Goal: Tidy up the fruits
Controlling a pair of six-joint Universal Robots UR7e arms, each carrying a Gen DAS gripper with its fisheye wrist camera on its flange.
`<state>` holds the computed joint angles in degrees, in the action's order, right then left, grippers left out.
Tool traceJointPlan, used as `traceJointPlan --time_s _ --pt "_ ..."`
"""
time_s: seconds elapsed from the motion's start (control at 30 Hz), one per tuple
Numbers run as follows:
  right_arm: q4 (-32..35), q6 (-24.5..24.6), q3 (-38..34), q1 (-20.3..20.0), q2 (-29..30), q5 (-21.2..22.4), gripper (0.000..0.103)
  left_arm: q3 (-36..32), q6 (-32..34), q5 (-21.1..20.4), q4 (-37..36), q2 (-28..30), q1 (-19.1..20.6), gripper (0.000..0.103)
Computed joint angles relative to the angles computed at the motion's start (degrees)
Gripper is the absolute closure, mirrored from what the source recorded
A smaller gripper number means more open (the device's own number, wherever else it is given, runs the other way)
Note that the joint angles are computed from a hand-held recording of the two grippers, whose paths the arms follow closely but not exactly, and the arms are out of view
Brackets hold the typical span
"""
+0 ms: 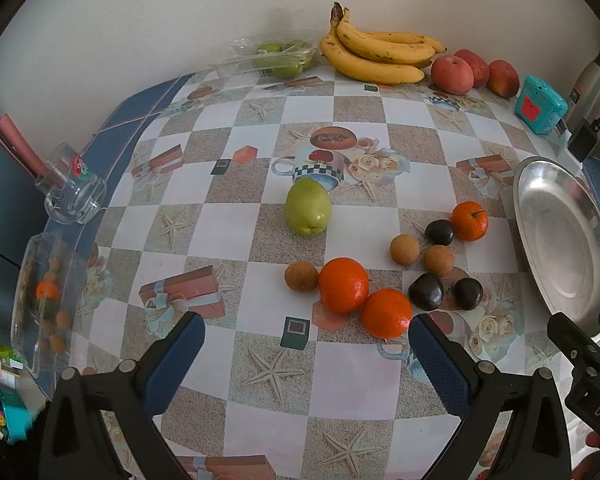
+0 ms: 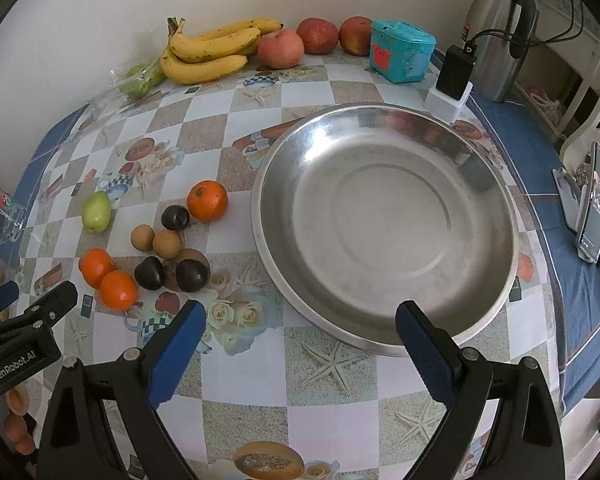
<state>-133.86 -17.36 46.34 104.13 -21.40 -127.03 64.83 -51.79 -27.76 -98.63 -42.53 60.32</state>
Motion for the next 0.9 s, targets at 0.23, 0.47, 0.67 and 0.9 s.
traceJointPlan --time_s 0.23,0.47,0.67,0.9 --pt "-0.4 0.2 0.1 0.0 -0.1 0.2 0.004 0.4 -0.3 -0.2 -0.4 -0.3 0.1 0.000" --pt "-2.1 0.3 1.0 -0.2 -0.7 0.7 0.004 0.8 0.0 -0.2 -1.1 -0.6 0.2 0.000" --pt "-2.3 0.7 1.1 -0.3 -0.8 0.8 0.004 0.9 -0.1 -0.2 -1.2 -0.6 0.2 0.000" --pt "-2.8 -0.3 1.1 -0.1 -0.7 0.5 0.004 0.9 -0.5 -0.2 -1.2 -0.6 0.3 0.000"
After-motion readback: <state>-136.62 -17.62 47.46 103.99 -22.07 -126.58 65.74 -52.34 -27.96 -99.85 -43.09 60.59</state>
